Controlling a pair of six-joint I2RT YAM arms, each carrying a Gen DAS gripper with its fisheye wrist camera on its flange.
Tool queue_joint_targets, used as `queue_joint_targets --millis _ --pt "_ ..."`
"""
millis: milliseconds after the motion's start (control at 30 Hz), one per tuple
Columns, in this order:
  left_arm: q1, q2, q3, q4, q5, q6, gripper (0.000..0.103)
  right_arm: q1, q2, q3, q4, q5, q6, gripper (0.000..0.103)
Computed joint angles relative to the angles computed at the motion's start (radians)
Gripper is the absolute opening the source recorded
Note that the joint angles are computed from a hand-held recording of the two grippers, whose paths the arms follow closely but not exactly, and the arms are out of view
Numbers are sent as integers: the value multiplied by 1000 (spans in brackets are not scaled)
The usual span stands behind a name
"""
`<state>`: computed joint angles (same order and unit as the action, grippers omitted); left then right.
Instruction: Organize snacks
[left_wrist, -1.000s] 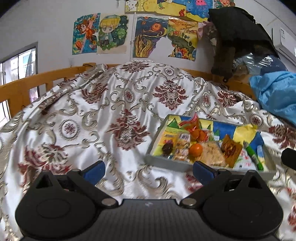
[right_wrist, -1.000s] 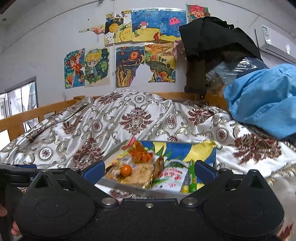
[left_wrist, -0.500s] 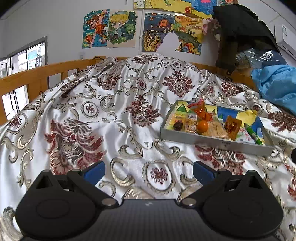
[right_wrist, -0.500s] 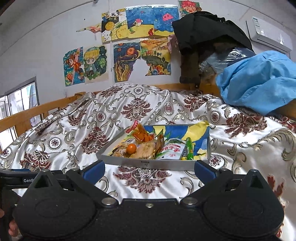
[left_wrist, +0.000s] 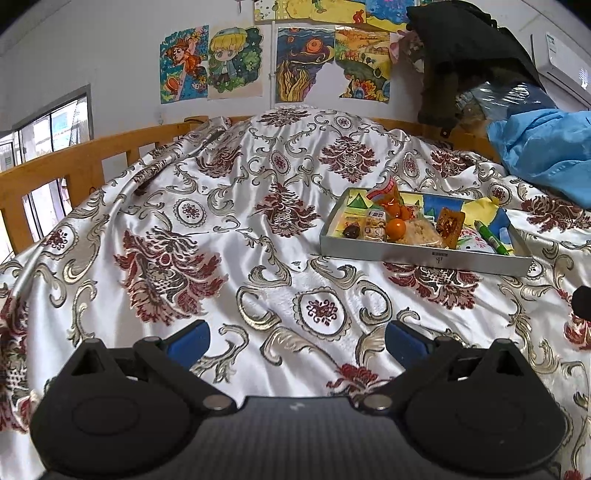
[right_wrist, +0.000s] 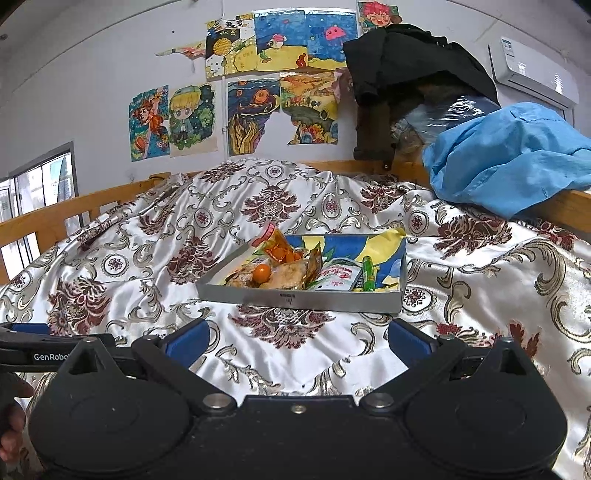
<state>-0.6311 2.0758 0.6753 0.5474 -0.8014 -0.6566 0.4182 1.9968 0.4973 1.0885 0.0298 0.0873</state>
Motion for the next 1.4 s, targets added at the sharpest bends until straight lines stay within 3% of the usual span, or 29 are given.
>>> queue_joint_targets --millis 533,1400 --pt "-87 -49 -53 -26 -54 -23 103 4 -56 -94 13 13 33 102" --pt "-72 -21 -50 -2 -49 -21 103 -7 -3 -62 -6 0 55 102"
